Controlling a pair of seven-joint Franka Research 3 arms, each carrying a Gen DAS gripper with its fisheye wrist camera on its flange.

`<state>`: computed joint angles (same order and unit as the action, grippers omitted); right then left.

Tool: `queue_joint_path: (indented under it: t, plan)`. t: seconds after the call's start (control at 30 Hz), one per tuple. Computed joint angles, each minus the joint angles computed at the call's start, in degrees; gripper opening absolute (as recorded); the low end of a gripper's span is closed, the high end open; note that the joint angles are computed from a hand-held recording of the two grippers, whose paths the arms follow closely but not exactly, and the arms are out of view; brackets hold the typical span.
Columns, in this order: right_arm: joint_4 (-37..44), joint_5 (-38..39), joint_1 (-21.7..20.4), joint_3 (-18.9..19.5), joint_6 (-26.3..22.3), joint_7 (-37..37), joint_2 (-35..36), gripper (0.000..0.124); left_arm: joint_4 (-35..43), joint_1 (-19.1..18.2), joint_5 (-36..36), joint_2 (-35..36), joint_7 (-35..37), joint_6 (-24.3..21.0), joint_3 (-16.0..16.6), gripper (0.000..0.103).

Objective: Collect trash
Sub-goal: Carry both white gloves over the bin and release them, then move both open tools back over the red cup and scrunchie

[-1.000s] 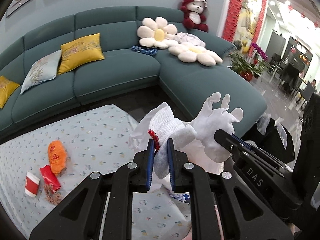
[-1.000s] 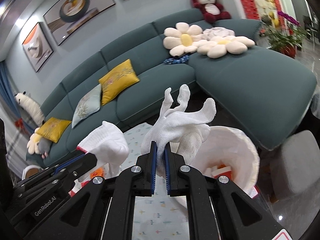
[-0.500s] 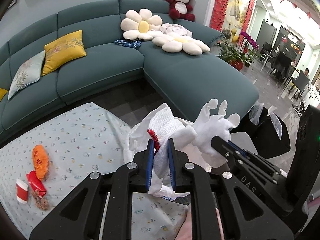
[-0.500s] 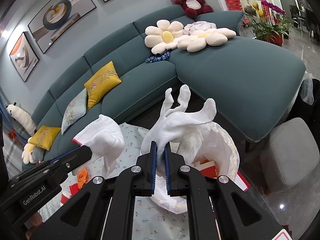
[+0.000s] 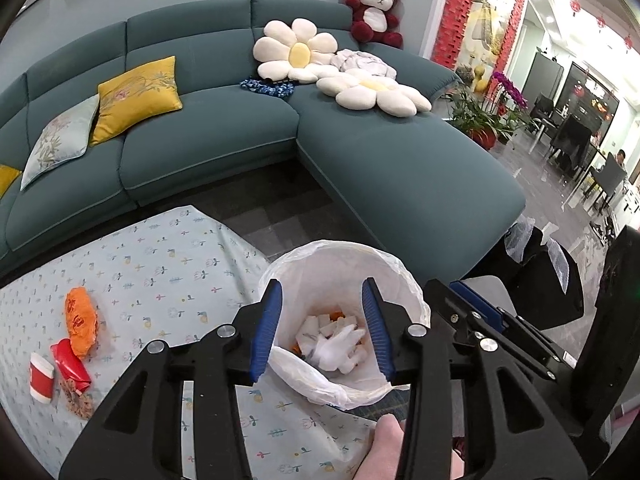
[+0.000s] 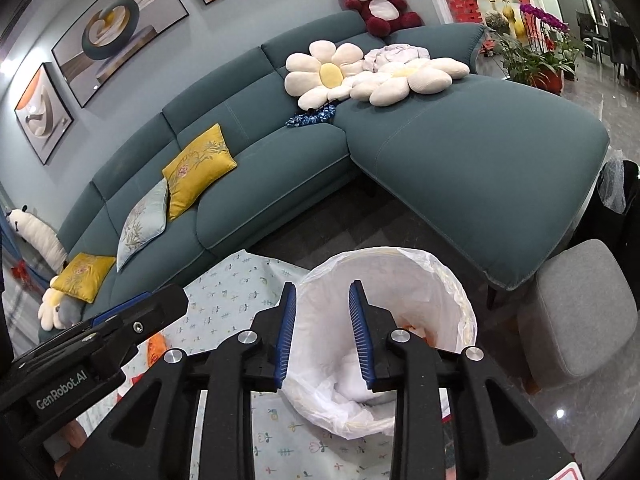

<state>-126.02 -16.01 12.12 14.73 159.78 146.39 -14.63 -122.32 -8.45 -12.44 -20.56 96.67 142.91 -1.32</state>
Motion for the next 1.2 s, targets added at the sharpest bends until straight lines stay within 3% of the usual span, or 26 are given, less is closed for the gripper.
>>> queue_joint_path:
  t: [0.53,0.9,1.0,1.2]
  plan:
    - [6.58,-1.7,4.42,0.49,-3.36,-1.76,3.95,0.035,-2.97,3.22,-0.09,-3.77,-1.96,-1.38,3.08,0.04]
    - [15.96,-4.13,11.65,-0.59,-7.33,-3.49,11.1,0.035,-5.58,7.84,-0.3,-5.89,-2.59,-2.37,6.97,0.04]
    - [18.77,-4.39,14.01,-1.27,-8.52,-4.26,13.3,0.035,-6.87,9.66,0.11,-6.63,-2.98,-2.27,7.83,0.049]
    - [24.28,-4.06,18.84,-2.52,-10.64,-5.85,18.16,0.035,-8.77,13.1,1.02,-7.38,-3.26,-2.82,9.95,0.052]
